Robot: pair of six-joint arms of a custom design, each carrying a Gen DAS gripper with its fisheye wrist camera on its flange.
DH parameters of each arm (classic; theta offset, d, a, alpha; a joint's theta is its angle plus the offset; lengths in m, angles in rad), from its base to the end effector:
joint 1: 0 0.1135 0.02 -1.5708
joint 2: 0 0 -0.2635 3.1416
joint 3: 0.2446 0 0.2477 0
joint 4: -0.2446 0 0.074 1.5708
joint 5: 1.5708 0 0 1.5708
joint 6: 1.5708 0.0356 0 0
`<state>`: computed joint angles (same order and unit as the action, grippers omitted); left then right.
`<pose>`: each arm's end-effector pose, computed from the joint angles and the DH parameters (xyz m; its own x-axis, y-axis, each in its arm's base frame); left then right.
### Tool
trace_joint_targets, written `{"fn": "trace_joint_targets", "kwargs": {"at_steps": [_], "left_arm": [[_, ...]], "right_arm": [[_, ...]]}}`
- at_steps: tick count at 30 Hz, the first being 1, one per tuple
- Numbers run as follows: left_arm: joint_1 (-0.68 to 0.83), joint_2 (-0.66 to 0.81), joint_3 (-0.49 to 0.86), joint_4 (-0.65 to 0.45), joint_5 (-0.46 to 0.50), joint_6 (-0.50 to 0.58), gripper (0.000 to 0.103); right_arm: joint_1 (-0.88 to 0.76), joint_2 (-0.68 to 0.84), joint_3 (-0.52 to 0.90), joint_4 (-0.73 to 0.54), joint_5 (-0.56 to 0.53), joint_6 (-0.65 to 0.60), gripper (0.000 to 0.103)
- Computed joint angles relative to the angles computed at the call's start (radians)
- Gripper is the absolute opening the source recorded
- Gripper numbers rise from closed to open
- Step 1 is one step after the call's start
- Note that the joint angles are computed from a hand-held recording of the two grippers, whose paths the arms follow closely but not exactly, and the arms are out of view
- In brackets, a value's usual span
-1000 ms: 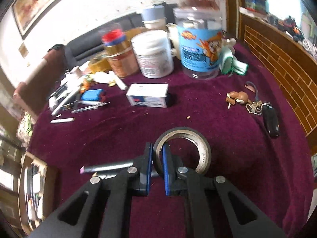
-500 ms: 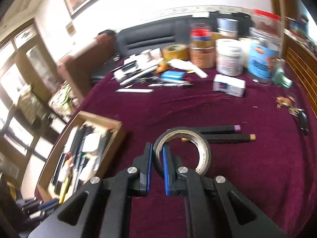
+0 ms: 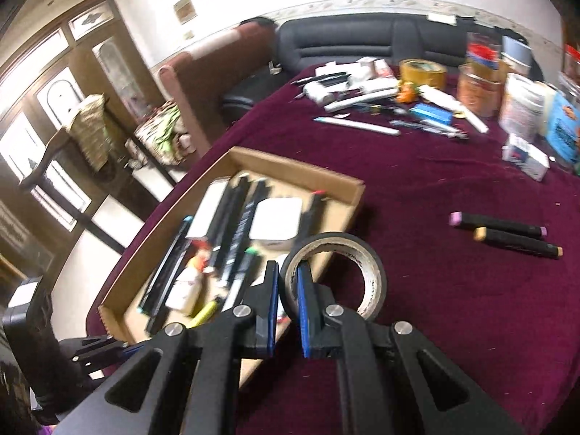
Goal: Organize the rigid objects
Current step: 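Release the yellow pencil into the tray with the left tool while the right tool carries the tape roll, then lower the black tape roll into the tray and open the right tool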
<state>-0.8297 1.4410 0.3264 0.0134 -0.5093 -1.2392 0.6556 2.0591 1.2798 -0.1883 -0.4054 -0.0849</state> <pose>0.1432 -0.1308 0.0918 -0.6642 -0.4970 -0.5584 -0.4080 0.8669 -0.2863 0.3222 0.2655 0.1321 -0.5879 -0.5504 -0.5928 -0.7903 0.5473 0.2755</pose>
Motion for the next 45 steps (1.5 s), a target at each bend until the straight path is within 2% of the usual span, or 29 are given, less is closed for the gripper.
{"fn": "trace_joint_targets", "kwargs": {"at_steps": [1,3,4,6,9,11,15,21,24,27,31,45], "left_arm": [[-0.008,-0.029,-0.014,-0.006,-0.015,-0.006,0.022],[-0.021,-0.102,-0.052,-0.007,-0.044,-0.022,0.058],[-0.033,-0.144,-0.072,-0.01,-0.066,-0.039,0.062],[-0.056,-0.23,-0.099,-0.048,-0.115,-0.069,0.063],[-0.088,-0.32,-0.101,-0.164,-0.179,-0.119,0.063],[-0.105,-0.341,-0.089,-0.242,-0.214,-0.16,0.064],[-0.114,-0.352,-0.093,-0.299,-0.237,-0.212,0.064],[-0.157,-0.237,-0.01,-0.474,-0.287,-0.345,0.065],[-0.177,-0.145,0.056,-0.578,-0.307,-0.422,0.075],[-0.204,-0.079,0.113,-0.686,-0.325,-0.504,0.077],[-0.217,-0.068,0.129,-0.715,-0.328,-0.532,0.078],[-0.297,0.061,0.279,-0.927,-0.325,-0.679,0.079]], "right_arm": [[0.009,0.0,-0.004,-0.001,-0.002,0.0,0.01],[0.033,0.001,-0.017,-0.004,-0.013,0.003,0.01],[0.045,0.002,-0.024,-0.007,-0.018,0.003,0.01],[0.065,0.003,-0.038,-0.012,-0.029,0.003,0.01],[0.097,-0.003,-0.064,-0.02,-0.034,-0.003,0.01],[0.117,-0.012,-0.087,-0.019,-0.026,-0.016,0.01],[0.152,-0.019,-0.12,-0.021,-0.005,-0.017,0.01],[0.197,0.001,-0.149,0.001,0.044,-0.008,0.01],[0.215,-0.017,-0.183,0.042,0.096,-0.015,0.01],[0.234,-0.051,-0.222,0.077,0.136,-0.038,0.011],[0.235,-0.081,-0.254,0.092,0.129,-0.055,0.013],[0.169,-0.156,-0.329,0.107,-0.005,-0.064,0.02]]}}
